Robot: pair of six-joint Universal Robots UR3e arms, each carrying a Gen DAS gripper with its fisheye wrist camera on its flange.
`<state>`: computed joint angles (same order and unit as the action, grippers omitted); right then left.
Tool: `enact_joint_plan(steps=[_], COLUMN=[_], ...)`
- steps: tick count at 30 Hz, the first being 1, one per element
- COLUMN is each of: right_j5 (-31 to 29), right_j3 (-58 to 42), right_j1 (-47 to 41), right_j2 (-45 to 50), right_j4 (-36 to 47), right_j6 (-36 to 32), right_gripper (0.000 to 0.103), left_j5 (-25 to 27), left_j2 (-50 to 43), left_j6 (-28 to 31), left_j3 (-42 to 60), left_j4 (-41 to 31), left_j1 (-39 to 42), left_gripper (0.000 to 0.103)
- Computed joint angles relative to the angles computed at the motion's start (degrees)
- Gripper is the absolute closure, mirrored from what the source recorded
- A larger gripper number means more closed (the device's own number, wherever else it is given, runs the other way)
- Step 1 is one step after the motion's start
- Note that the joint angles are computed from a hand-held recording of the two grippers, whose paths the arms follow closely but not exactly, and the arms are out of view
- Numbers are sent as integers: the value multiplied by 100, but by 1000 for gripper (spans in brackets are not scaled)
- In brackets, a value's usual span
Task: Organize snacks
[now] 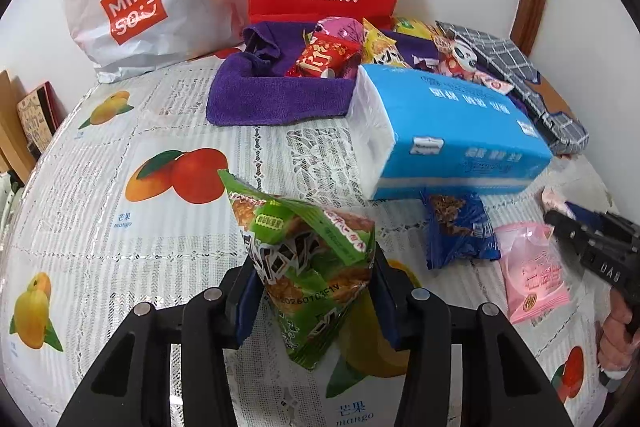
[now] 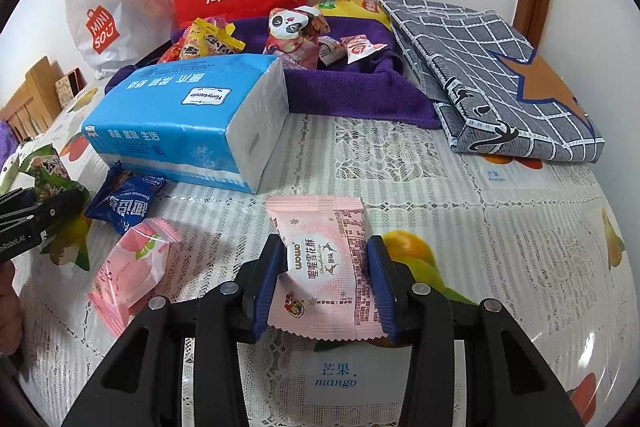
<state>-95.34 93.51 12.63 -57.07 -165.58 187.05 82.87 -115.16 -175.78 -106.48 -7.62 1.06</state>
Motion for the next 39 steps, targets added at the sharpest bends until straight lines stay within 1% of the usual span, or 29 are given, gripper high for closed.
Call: enact_joint_plan(steps=[2,5,7,9,12,13,18,23,27,31,34,39], right_j5=[-41,-246,-162,-126,-270,-311,-394,-674,-722,-934,-981,-1022], right_j3=[19,46,286,516,628,674,728,597,497,340,205,90], right_j1=[3,112,112,141,280,328,518,789,907,1038,1068,1117], right_j2=[-19,-102,-353,-638,-994,-1116,-1650,-1866,-1991,-2009,-2011,-2041], right_j4=[-13,106,57,-28,69,82,417,594,735,968,1193,1332], right_j6=[22,50,113,207,322,347,555,643,783,865,962,1034], right_gripper=[64,65,65,65,65,65,65,65,65,65,65,65], left_j5=[16,-193,-233,-386,-718,-770,-847,-1043,-1149,-1349,-1530,-1682], left_j2=[110,486,790,1141,1666,1792,2629,3294,3572,3821,3892,3866], left_j6=[81,108,104,55,-25,-27,-60,63,167,275,354,424], left_j3=[-72,-256,-458,-568,-701,-749,-1040,-1165,-1111,-1090,-1038,-915], left_j4=[-45,-311,-300,-580,-1103,-1178,-1649,-2117,-2441,-2731,-2913,-3016], left_j1=[-39,38,67,154,346,388,534,721,830,1019,1138,1209], left_gripper=[58,58,58,58,58,58,58,58,58,58,58,58])
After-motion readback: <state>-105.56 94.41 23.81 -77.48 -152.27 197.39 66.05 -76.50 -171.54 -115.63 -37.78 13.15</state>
